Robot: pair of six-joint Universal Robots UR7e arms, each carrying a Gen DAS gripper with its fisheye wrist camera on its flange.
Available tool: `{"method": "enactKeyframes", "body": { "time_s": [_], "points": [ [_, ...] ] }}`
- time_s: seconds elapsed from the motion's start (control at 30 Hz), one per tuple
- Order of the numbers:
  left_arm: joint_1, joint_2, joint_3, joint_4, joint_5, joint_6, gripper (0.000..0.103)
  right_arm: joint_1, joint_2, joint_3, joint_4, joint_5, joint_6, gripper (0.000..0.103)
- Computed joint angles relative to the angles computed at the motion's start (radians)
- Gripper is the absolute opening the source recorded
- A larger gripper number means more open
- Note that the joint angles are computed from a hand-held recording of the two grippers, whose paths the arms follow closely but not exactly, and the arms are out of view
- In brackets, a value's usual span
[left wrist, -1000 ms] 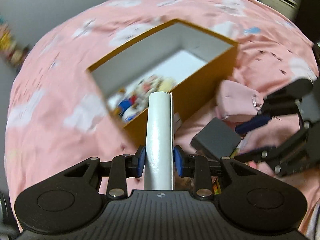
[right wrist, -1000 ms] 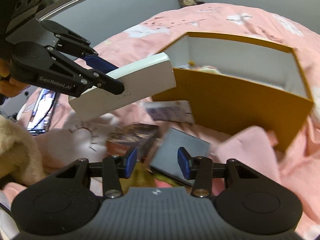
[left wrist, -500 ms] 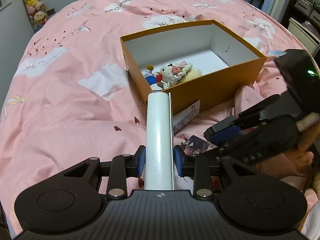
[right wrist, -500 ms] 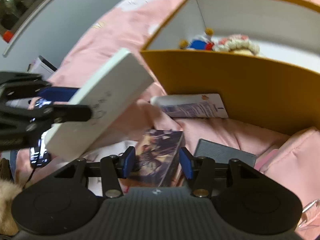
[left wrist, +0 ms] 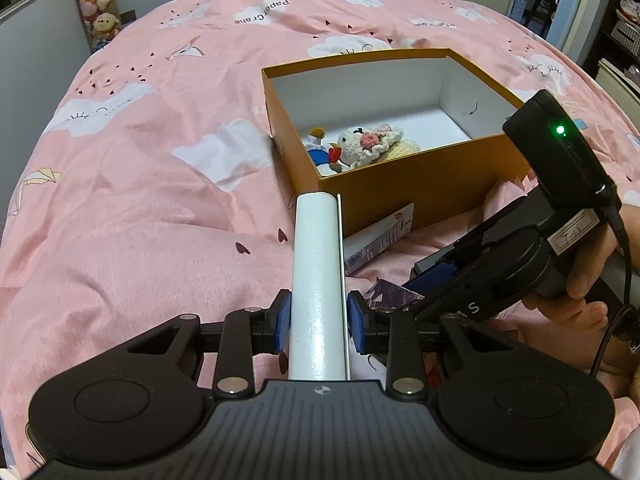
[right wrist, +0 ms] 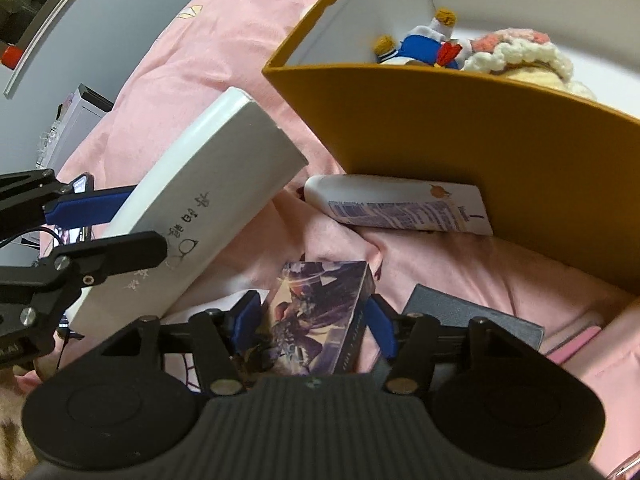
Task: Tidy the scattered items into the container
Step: 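Grasp the printed card box with the right gripper while the left holds the white box, then carry the card box over the box with the right gripper while the left carries the white box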
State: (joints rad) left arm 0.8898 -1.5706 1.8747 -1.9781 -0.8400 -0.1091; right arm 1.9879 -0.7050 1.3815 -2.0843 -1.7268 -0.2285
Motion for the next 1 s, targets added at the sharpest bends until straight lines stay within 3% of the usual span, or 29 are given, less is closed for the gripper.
{"method": "enactKeyframes", "body": {
  "time_s": [0.07, 0.23, 0.47, 1.0],
  "points": [
    [0.002, -0.004, 0.001, -0.004, -0.004, -0.001, 0.034, 0.006, 0.005, -0.001, -0.001, -0.007, -0.005, 0.067],
    [0.008, -0.011, 0.003, -0.011, -0.015, -0.004, 0.034, 0.036, 0.009, 0.018, -0.031, -0.062, -0.062, 0.067],
    [0.011, -0.012, 0.0, -0.01, -0.023, -0.006, 0.034, 0.036, -0.014, 0.006, 0.016, -0.038, -0.016, 0.067],
    [0.006, -0.035, 0.018, -0.105, -0.076, 0.037, 0.034, 0.045, -0.111, 0.078, -0.175, -0.007, -0.053, 0.063]
  ]
}}
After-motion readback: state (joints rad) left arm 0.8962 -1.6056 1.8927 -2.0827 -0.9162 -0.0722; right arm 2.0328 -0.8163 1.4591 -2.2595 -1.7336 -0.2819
